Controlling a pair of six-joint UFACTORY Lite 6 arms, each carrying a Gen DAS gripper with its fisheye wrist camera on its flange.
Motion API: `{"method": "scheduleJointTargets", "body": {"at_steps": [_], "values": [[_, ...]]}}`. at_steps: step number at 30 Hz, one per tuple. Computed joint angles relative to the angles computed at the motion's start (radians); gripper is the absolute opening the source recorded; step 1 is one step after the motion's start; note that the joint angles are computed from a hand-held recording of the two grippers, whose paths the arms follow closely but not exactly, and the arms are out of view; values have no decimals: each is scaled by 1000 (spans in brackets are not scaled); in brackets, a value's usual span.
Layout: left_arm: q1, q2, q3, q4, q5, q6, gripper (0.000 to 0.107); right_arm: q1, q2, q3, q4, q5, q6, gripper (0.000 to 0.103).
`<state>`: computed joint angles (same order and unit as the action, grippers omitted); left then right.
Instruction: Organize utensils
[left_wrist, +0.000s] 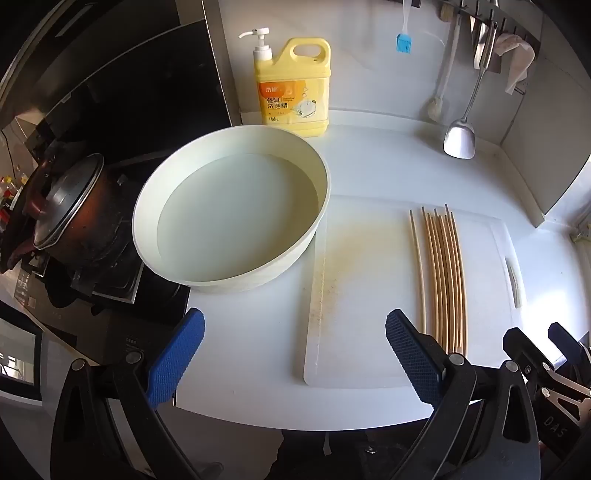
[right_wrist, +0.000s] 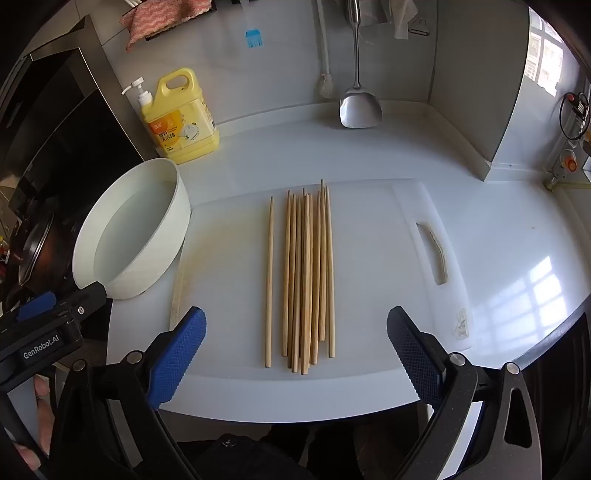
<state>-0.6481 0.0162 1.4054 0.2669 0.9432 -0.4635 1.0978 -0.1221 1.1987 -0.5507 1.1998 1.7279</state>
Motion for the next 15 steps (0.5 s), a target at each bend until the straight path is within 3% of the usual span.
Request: {"method": "scheduleJointTargets", "body": {"at_steps": [15], "values": [[-12, 17, 20, 11, 9, -21, 97, -1, 1, 5, 0, 5, -6, 94]]}}
